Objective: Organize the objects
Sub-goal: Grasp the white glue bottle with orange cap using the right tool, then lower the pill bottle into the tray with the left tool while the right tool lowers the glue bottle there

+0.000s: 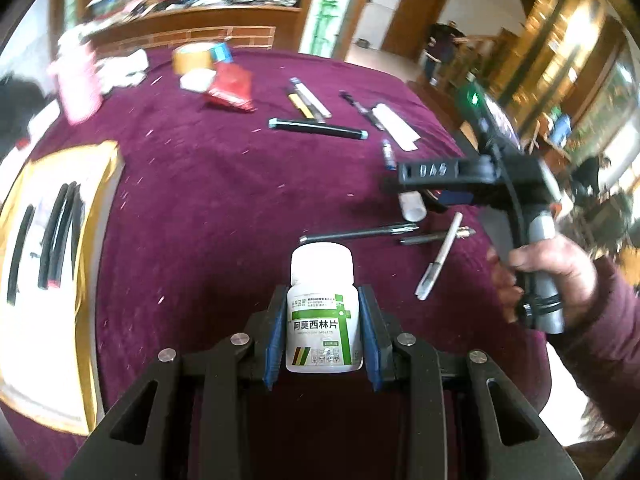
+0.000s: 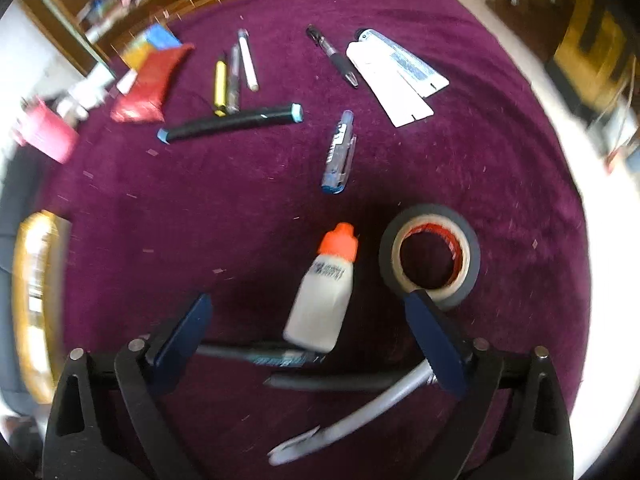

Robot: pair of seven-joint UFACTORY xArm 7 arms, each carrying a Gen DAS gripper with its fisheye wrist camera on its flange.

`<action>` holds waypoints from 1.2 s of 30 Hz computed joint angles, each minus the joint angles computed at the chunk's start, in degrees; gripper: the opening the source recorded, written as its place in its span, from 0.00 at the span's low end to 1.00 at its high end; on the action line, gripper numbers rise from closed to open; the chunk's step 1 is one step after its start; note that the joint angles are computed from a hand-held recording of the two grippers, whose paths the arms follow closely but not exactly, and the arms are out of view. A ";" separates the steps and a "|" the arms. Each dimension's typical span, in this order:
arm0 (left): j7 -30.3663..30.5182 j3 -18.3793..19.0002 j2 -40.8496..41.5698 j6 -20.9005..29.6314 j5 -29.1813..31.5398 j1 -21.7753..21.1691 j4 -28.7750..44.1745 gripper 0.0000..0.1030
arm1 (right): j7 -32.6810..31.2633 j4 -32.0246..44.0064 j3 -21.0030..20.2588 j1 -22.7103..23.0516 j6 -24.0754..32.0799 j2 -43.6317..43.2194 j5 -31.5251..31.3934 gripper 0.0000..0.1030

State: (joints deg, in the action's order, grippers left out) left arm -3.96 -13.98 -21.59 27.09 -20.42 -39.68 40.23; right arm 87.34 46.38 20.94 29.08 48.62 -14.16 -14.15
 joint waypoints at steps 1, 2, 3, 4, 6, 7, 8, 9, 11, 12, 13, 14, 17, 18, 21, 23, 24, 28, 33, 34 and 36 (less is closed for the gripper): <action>0.11 0.65 -0.62 -0.02 -0.72 -0.01 -0.68 0.28 | 0.42 1.68 0.66 -0.30 2.54 1.50 -1.48 0.90; -0.01 0.95 -1.25 -0.17 -0.82 0.32 -1.36 0.28 | 0.84 2.66 0.91 -0.29 4.05 2.30 -2.63 0.80; 0.14 1.24 -1.68 -0.26 -0.86 0.49 -1.82 0.28 | 1.26 4.26 1.22 -0.13 6.54 3.50 -3.74 0.74; 0.23 1.51 -2.18 -0.40 -0.82 0.76 -2.42 0.28 | 1.55 5.34 1.26 0.15 8.54 4.21 -4.74 0.56; 0.72 2.19 -3.00 -0.40 -0.87 1.08 -3.33 0.28 | 1.55 4.93 0.30 0.84 8.05 3.72 -4.16 0.27; 1.24 2.79 -3.38 -0.41 -1.07 1.22 -3.85 0.28 | 1.44 3.33 -0.50 1.11 5.73 2.63 -2.24 0.25; 1.59 3.25 -3.85 -0.35 -1.30 1.37 -4.35 0.28 | 1.99 2.71 -0.52 1.12 5.37 1.96 -1.99 0.25; 2.13 3.84 -4.16 -0.32 -1.64 1.49 -4.76 0.28 | 2.31 2.12 -0.56 1.16 5.05 1.30 -1.40 0.25; 3.91 5.38 -4.84 -0.09 -2.63 1.62 -5.53 0.28 | 3.62 0.33 -0.47 1.25 2.99 -0.76 0.00 0.25; 4.54 5.80 -5.07 0.09 -3.01 1.79 -5.77 0.28 | 4.06 0.20 -0.18 1.15 2.62 -1.24 0.20 0.25; 5.28 6.35 -5.37 0.29 -3.44 2.00 -6.08 0.28 | 4.91 0.27 0.40 1.13 2.64 -1.65 0.19 0.25; 6.08 6.94 -5.83 0.53 -3.97 2.18 -6.43 0.28 | 5.73 0.24 0.84 1.08 2.26 -2.02 0.14 0.25; 8.47 8.50 -7.24 1.47 -5.14 3.22 -7.43 0.28 | 8.68 0.53 2.27 0.91 0.24 -3.03 -0.48 0.25; 9.26 9.00 -7.66 1.73 -5.44 3.64 -7.73 0.28 | 9.48 1.09 2.69 0.77 -0.37 -2.73 -0.94 0.25; 11.47 10.41 -9.11 2.91 -5.44 5.67 -8.65 0.28 | 12.04 4.25 4.20 0.69 -2.40 -0.55 -3.30 0.25; 12.90 11.54 -9.82 3.75 -5.40 7.26 -9.15 0.28 | 13.13 7.40 4.77 1.16 -3.74 2.09 -5.17 0.25; 13.52 12.04 -10.00 4.19 -5.32 8.14 -9.25 0.28 | 13.72 9.35 4.99 1.52 -4.56 3.89 -6.37 0.25; 16.26 14.19 -9.89 6.09 -5.16 11.91 -9.24 0.28 | 14.59 19.03 4.28 4.28 -7.53 13.20 -11.67 0.25; 20.26 16.40 -9.14 8.07 -5.86 16.00 -9.24 0.28 | 12.11 34.59 2.02 9.68 -9.32 26.87 -15.85 0.26; 20.85 16.53 -9.00 8.36 -5.91 16.76 -9.22 0.28 | 11.08 37.91 1.56 10.83 -9.79 29.75 -15.97 0.26; 22.56 17.40 -8.22 8.91 -6.10 18.35 -9.00 0.28 | 7.75 45.53 0.78 13.19 -9.08 35.81 -15.57 0.26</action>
